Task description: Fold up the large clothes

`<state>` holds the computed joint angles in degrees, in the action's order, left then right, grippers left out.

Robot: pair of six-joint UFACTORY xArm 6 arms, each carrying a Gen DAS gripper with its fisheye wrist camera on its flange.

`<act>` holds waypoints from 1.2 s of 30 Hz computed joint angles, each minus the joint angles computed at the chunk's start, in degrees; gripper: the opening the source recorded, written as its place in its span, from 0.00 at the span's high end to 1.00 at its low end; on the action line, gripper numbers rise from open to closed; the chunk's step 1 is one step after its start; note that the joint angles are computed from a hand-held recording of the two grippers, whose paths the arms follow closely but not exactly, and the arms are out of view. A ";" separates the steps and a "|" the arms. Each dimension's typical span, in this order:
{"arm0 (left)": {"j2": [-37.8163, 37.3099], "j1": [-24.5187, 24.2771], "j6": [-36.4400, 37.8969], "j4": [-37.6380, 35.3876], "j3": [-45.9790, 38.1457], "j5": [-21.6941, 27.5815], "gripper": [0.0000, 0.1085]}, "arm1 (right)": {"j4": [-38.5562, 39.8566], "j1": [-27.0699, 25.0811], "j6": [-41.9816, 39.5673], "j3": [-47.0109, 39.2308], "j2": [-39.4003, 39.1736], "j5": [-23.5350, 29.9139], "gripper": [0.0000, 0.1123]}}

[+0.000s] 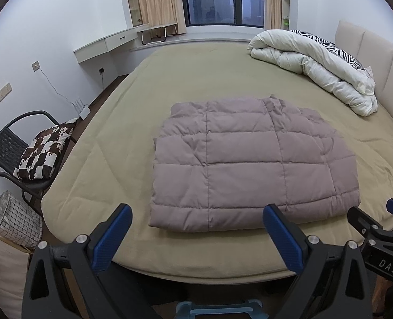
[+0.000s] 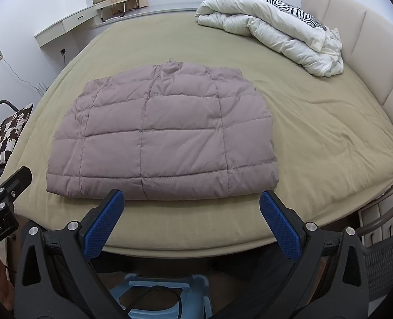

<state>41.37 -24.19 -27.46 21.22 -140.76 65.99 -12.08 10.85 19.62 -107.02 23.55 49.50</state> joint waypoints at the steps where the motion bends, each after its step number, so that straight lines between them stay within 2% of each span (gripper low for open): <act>1: 0.11 0.07 0.00 -0.29 -0.17 0.00 0.07 | 0.04 -0.01 -0.03 0.13 -0.06 -0.05 0.08; 3: 0.63 0.35 0.80 -2.12 -1.20 0.39 0.07 | -0.07 -0.01 0.04 0.21 -0.11 -0.11 0.08; 5: 3.53 0.50 2.20 -4.15 -6.47 3.47 0.08 | -0.13 -0.03 0.20 0.31 -0.13 -0.33 0.08; 8: 5.38 0.33 2.29 -4.46 -9.81 5.63 0.08 | -0.17 -0.03 0.42 0.88 -0.39 -0.67 0.08; 17: 5.39 0.21 1.16 -4.63 -9.73 6.27 0.08 | -0.16 -0.10 0.39 1.42 -0.73 -0.67 0.08; 36: 3.09 0.19 0.34 -4.61 -5.43 4.45 0.08 | -0.17 -0.08 0.36 2.18 -1.15 -0.84 0.08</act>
<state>44.47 -24.01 -27.13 16.61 -146.19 70.44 -12.25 10.77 19.98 -104.84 22.40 48.65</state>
